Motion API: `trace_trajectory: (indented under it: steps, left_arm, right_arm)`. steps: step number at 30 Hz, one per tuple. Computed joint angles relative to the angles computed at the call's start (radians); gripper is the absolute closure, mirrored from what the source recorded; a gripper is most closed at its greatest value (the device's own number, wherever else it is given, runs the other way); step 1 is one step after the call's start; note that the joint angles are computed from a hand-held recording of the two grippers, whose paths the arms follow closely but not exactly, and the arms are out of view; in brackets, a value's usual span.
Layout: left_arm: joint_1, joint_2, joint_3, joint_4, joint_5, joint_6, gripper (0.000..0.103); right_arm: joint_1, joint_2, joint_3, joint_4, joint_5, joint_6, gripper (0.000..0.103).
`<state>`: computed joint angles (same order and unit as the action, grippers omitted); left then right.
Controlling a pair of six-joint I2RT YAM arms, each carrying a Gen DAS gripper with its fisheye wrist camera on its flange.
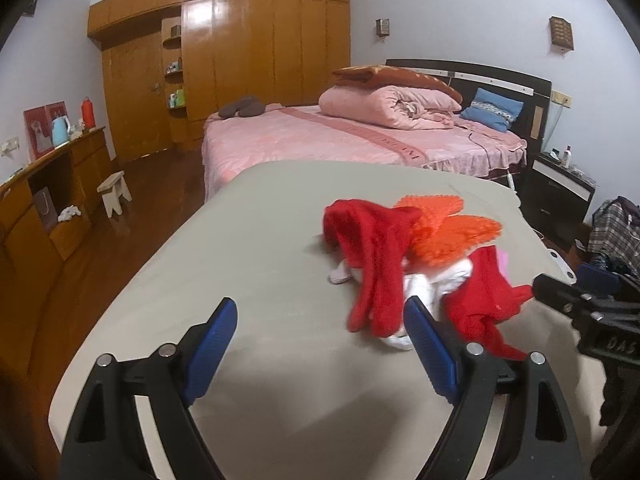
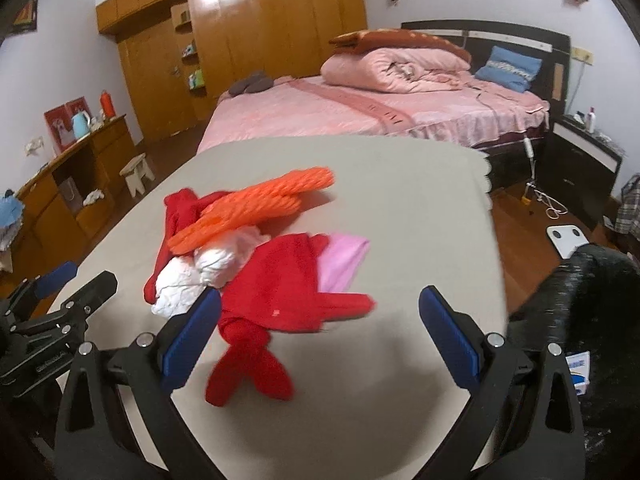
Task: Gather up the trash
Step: 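Move both tools back to the pile, right tool toward the red fleece cloth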
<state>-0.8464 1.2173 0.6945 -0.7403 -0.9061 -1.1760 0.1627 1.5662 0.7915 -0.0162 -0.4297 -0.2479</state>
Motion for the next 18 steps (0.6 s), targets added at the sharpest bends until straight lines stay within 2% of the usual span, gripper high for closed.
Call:
trace_trajectory:
  steps: [7, 18]
  left_arm:
    - [0.025, -0.060, -0.044, -0.014, 0.005, -0.005, 0.020]
    - [0.065, -0.095, -0.080, 0.040, 0.024, 0.041, 0.020]
  right_arm:
    - [0.109, 0.060, 0.009, 0.037, 0.074, 0.045, 0.008]
    - [0.178, 0.150, 0.066, -0.024, 0.139, 0.038, 0.037]
